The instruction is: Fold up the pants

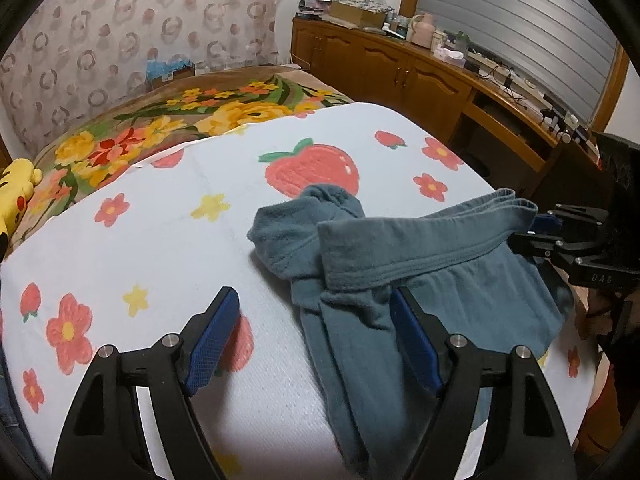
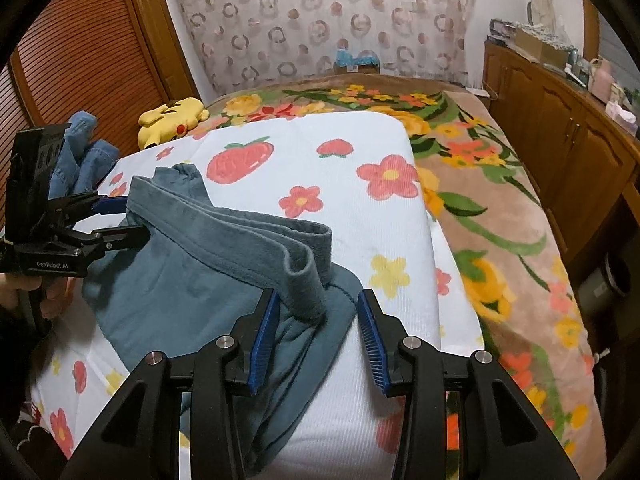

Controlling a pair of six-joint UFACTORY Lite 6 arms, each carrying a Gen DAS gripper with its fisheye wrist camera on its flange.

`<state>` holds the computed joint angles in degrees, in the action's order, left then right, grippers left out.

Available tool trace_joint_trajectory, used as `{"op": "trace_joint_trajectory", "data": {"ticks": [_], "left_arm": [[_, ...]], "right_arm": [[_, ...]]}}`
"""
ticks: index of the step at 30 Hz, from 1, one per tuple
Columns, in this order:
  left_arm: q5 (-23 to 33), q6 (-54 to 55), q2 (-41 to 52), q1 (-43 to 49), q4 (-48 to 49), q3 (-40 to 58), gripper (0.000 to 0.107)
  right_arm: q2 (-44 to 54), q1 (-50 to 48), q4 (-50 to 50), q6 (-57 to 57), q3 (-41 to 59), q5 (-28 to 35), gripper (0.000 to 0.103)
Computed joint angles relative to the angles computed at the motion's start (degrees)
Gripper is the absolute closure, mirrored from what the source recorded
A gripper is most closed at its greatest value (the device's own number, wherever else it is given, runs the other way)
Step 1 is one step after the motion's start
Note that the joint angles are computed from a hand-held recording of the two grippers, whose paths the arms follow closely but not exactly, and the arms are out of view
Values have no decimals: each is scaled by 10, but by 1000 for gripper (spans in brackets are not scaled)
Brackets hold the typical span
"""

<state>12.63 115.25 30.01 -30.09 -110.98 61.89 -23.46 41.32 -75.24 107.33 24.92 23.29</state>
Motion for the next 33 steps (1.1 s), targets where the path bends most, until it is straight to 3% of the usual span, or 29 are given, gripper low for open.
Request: {"op": "trace_joint_trajectory", "data": {"ticks": [5,11,16,18,25,33], "left_arm": [[21,-56,17,7,55,17,38],[50,-58,11,6,68,6,67],[57,-51,-18,3,67,-21,82],[66,-29,-42,4,51,-44,88],[95,30,-146,17,1,-133,92],[127,23,-304,84,33,-245,93]], "right_arm": [[11,9,-22,22,2,10,61],[16,22,-34,31,2,13,61],[10,37,-3,-12,7,10,84],[-1,51,14,-30,8,23,86],[-36,126,56,-52,23,103,88],[0,241,69,-54,94,202,88]]}}
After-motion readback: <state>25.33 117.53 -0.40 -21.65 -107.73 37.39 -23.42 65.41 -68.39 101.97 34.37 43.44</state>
